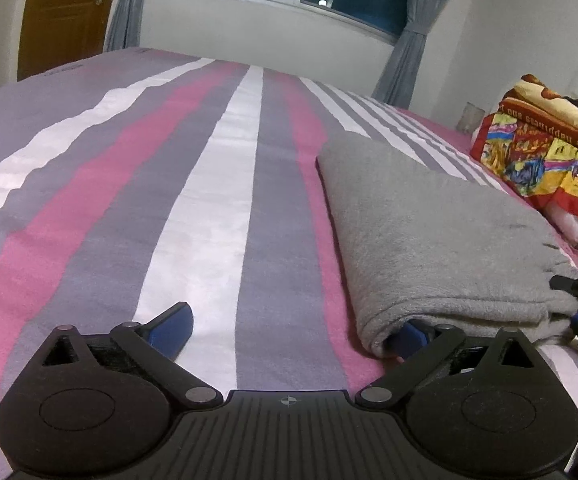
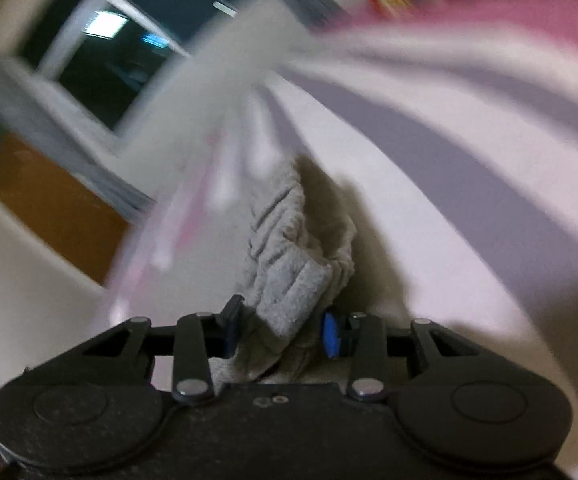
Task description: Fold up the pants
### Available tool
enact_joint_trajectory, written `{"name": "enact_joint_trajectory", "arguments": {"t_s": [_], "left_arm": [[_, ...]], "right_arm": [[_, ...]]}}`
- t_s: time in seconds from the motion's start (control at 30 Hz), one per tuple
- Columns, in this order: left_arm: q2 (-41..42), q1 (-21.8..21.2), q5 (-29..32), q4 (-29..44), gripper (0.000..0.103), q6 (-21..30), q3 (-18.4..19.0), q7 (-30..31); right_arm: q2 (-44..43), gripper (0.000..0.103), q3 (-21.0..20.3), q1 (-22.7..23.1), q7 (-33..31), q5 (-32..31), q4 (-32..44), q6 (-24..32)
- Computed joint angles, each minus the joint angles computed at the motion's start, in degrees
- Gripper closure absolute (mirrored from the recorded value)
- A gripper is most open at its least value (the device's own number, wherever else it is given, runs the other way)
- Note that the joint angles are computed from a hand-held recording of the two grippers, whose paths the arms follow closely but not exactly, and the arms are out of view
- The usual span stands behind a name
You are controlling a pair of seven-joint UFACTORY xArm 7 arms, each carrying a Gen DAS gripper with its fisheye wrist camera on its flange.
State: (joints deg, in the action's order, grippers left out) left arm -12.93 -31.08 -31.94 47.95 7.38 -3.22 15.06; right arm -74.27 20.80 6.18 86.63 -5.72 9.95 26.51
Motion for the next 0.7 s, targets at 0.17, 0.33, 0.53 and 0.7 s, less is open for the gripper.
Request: {"name": "enact_joint_trajectory", "arguments": {"t_s": [0.17, 0.33, 0.53, 0.7], "left_arm": [[-0.1, -0.1, -0.6, 0.0, 0.004, 0.0, 0.1, -0.5], [-0.2, 0.2, 0.6, -0.1, 0.003, 0.1, -0.3, -1.2], [-0.3, 0.7, 2.1, 0.0, 0.002, 0.9, -0.5, -2.0], [-0.8, 3.9, 8.1, 0.6, 0.0, 3.5, -3.0, -5.5]], "right_arm": [[-1.2, 0.065, 0.3, -1.4, -3.0, -2.5, 0.9, -4.5], [2.5, 0.065, -2.3, -1.7, -7.4, -1.5, 2.1, -3.2], [0.5, 0.065, -2.6, 0.8, -6.5, 1.1, 0.2, -0.1], [0.2, 0.056, -6.1, 2.5, -9.9, 2.2, -1.2, -2.2]]}}
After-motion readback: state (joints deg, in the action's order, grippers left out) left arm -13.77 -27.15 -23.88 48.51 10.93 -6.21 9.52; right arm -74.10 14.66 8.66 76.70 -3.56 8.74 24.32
